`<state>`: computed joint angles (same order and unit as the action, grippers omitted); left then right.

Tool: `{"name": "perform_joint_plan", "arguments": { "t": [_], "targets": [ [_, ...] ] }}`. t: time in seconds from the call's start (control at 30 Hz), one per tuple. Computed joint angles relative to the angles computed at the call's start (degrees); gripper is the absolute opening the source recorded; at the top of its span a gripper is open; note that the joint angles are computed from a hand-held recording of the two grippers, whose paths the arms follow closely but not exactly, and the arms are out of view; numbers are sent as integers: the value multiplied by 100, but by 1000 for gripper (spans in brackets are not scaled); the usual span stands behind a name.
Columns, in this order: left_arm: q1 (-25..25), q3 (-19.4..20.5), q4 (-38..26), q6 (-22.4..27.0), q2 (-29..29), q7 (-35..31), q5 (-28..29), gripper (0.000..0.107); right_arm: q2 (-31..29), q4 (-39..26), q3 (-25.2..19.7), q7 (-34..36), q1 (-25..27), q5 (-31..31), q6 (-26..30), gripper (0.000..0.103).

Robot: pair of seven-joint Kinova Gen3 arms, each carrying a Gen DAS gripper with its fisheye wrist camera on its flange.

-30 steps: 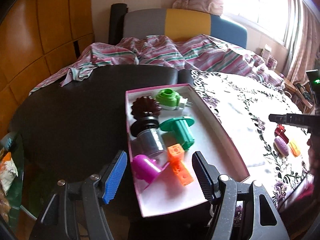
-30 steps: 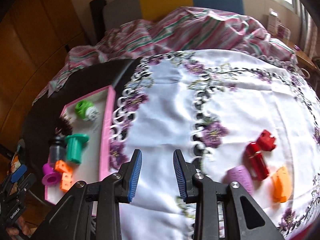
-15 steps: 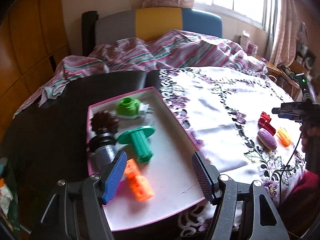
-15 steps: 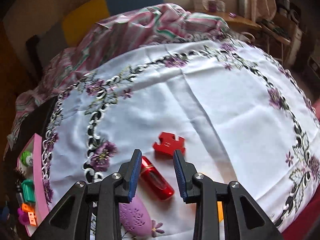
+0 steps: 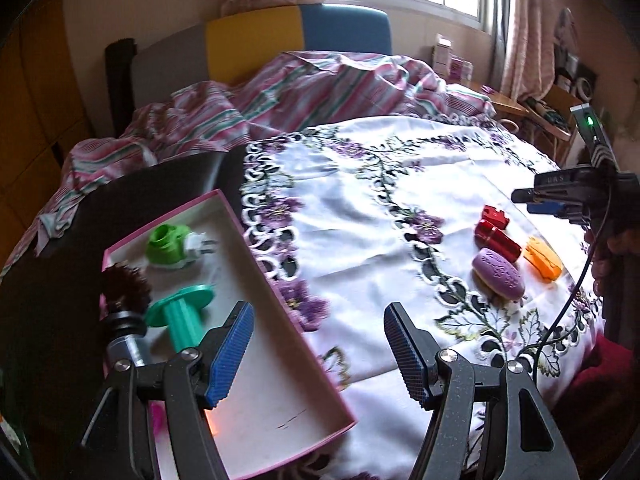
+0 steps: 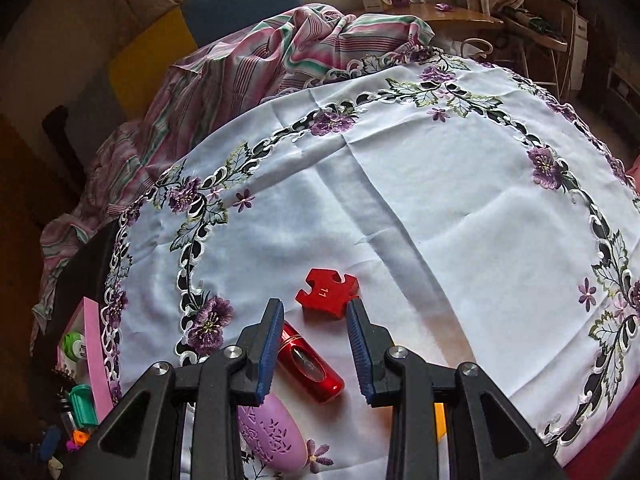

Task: Organize rigid objects
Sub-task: 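Lower the left tool around the purple oval soap and close it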

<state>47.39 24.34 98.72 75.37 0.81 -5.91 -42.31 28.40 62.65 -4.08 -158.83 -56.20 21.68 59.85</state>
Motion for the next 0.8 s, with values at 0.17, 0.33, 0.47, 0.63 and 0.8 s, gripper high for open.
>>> {"name": "perform_joint_plan", "arguments": {
  "t": [0.17, 0.33, 0.47, 0.63, 0.8],
  "targets": [
    [7, -94, -143, -232, 212, -259, 17, 68, -136, 203, 21, -198, 28, 33, -192, 32],
    [54, -266, -295, -498, 414, -520, 63, 68, -246, 394, -28, -354, 147, -31, -400, 32],
    [72, -406, -384, -786, 554, -771, 146, 68, -288, 476, -57, -424, 209, -77, -495, 33],
    [48, -584, -521, -1342, 768, -1287, 293, 73, -332, 555, -59, -515, 237, -74, -559, 33],
    [-24, -747, -701, -2025, 1030, -1974, 677, 79, -381, 654, -77, -604, 297, -112, -649, 33]
  ]
}}
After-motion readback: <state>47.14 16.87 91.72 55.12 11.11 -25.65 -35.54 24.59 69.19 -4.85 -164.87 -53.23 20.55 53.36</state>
